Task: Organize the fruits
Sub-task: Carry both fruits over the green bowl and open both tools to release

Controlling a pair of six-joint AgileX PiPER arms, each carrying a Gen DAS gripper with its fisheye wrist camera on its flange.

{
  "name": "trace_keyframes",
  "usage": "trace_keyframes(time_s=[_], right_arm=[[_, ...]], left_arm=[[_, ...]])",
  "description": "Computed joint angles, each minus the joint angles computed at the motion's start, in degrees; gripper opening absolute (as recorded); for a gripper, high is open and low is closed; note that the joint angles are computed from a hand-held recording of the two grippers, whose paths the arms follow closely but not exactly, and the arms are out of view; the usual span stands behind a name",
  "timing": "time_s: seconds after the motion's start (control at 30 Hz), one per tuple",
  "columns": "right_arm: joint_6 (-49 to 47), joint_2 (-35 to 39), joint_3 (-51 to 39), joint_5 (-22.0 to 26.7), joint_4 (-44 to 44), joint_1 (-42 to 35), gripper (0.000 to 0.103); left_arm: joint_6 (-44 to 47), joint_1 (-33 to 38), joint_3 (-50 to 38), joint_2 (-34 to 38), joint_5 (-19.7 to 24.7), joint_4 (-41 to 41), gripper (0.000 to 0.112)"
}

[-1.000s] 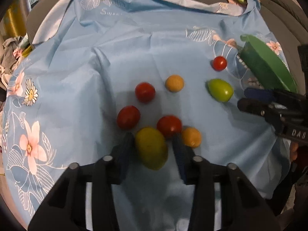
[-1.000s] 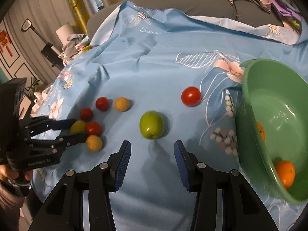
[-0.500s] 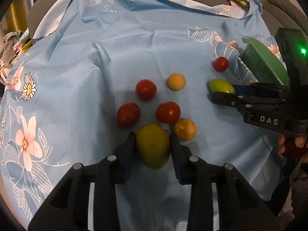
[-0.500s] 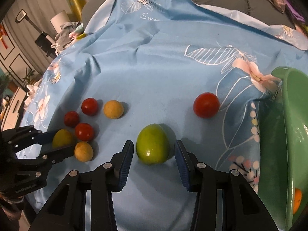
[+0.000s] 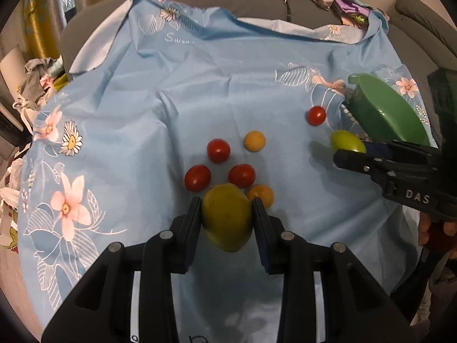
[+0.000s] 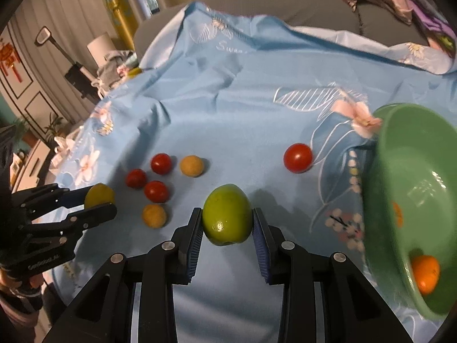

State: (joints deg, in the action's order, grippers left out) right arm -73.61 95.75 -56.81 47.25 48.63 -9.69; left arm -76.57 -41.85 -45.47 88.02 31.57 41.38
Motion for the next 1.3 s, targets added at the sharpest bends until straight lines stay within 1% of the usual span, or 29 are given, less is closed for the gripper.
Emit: trace_keyframes(time_s=[0.13,0.3,0.5,0.83,1.0,1.1,1.17,1.23,1.3], right_arm=[[-2.24,-2.92,1.05,2.84,2.07,-3.61,0.036],[-4.64,-5.74,1.31,6.34,3.68,-8.50,0.036],[-6.70,-6.67,0.28,9.58,5.46,-13.62,0.036],[-8.46,-4.84,-2.78,12.78,7.24,-20.77,0.036],[-8.45,-2.56,-5.42,13.31,7.98,-23.59,0.036],[-8.00,-1.11,-6.94,12.71,8.23,-24.74,0.036],[-7.71,-0.24,-7.58,11.44,8.40,-25.21,0.036],[-7.08,0.87,-8.55,10.72,8.10,-25.67,0.036],[-6.23,2.15,-9.65,9.92,7.53,-26.02,0.036]], left_arm=[[-2.27,-4.22,-2.15,-0.53,4.98,1.79,0.035],[-3.11,-7.92,-5.36,0.16,8.43,3.08,0.035],[-0.55,-10.66,-11.65,3.05,11.42,3.39,0.035],[8.22,-11.99,-25.53,11.14,13.49,1.87,0.035],[13.69,-11.69,-33.31,16.01,13.40,0.07,0.035],[16.30,-11.09,-37.78,19.10,12.50,-0.89,0.035],[18.67,-10.34,-41.13,21.46,11.38,-2.51,0.035],[22.69,-9.22,-44.92,24.18,9.83,-6.04,0.035],[26.35,-8.40,-48.91,27.04,9.19,-9.35,0.035]])
